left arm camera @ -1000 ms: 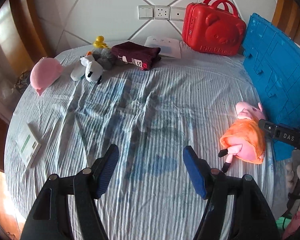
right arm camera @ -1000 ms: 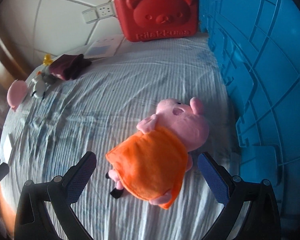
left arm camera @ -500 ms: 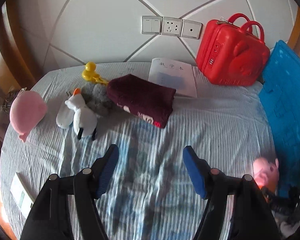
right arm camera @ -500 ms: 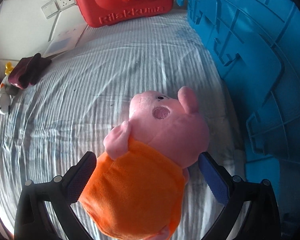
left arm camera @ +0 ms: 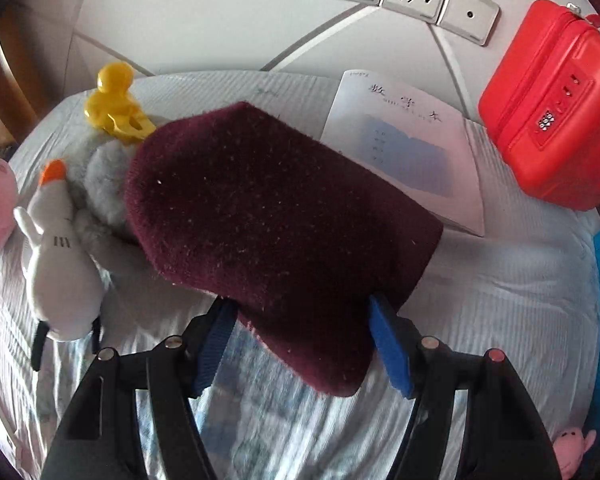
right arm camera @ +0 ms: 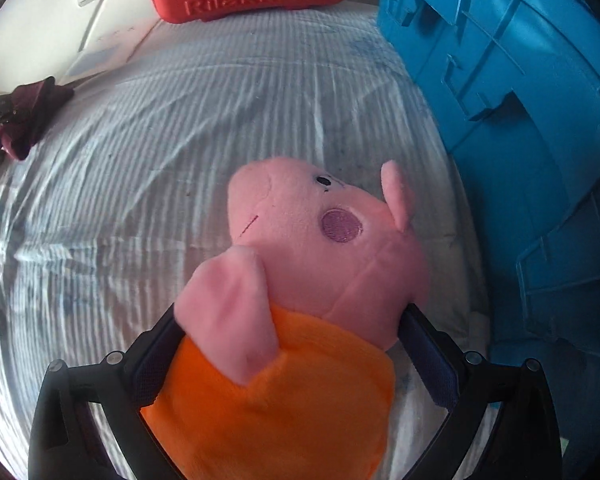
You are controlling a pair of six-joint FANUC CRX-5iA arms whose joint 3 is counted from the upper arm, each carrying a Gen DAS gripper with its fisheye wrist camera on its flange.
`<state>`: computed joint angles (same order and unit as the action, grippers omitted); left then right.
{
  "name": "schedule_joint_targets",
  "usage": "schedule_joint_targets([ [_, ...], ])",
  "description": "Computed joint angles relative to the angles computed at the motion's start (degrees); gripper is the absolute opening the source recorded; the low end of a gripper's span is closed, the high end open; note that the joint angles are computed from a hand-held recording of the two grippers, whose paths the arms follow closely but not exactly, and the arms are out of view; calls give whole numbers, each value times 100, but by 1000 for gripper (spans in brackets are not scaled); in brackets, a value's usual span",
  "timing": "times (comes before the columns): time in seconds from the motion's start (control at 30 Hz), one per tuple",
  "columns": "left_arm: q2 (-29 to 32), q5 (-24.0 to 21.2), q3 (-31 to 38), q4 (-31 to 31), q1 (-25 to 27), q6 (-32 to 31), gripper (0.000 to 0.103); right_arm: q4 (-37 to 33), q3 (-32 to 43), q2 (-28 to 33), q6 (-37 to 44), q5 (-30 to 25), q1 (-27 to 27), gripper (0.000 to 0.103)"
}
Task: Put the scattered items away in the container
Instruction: 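Grasp the pink pig plush with the right gripper while the left gripper approaches the maroon hat, then grasp and lift the maroon knit hat with the left gripper while the right gripper holds the pig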
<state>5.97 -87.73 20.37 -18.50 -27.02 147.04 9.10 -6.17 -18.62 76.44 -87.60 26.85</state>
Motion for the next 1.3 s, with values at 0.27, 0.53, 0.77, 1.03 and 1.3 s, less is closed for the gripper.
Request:
schedule_joint_targets([
  [0.27,-126,327,-201,-407,-287,-202,36,128,-151,-40,-222,13,33,103],
  [0.53,-567,-251,-269,-464,-672,-192,20,-226,17,104,-114,-249,-275,103],
  [0.77,-1087,-1008,-606,-310,-1090,218,19,-185,-56,-212,-87,-244,37,97],
  [1.03,-1725,-1597,-1038,-128,-1616,1010,19,-443,332,-459,211,-173,1290,85],
  [1.3,-2257,-1404,-1426,-43,-1604,1623,63,-708,166,-287,160,-298,1586,85],
])
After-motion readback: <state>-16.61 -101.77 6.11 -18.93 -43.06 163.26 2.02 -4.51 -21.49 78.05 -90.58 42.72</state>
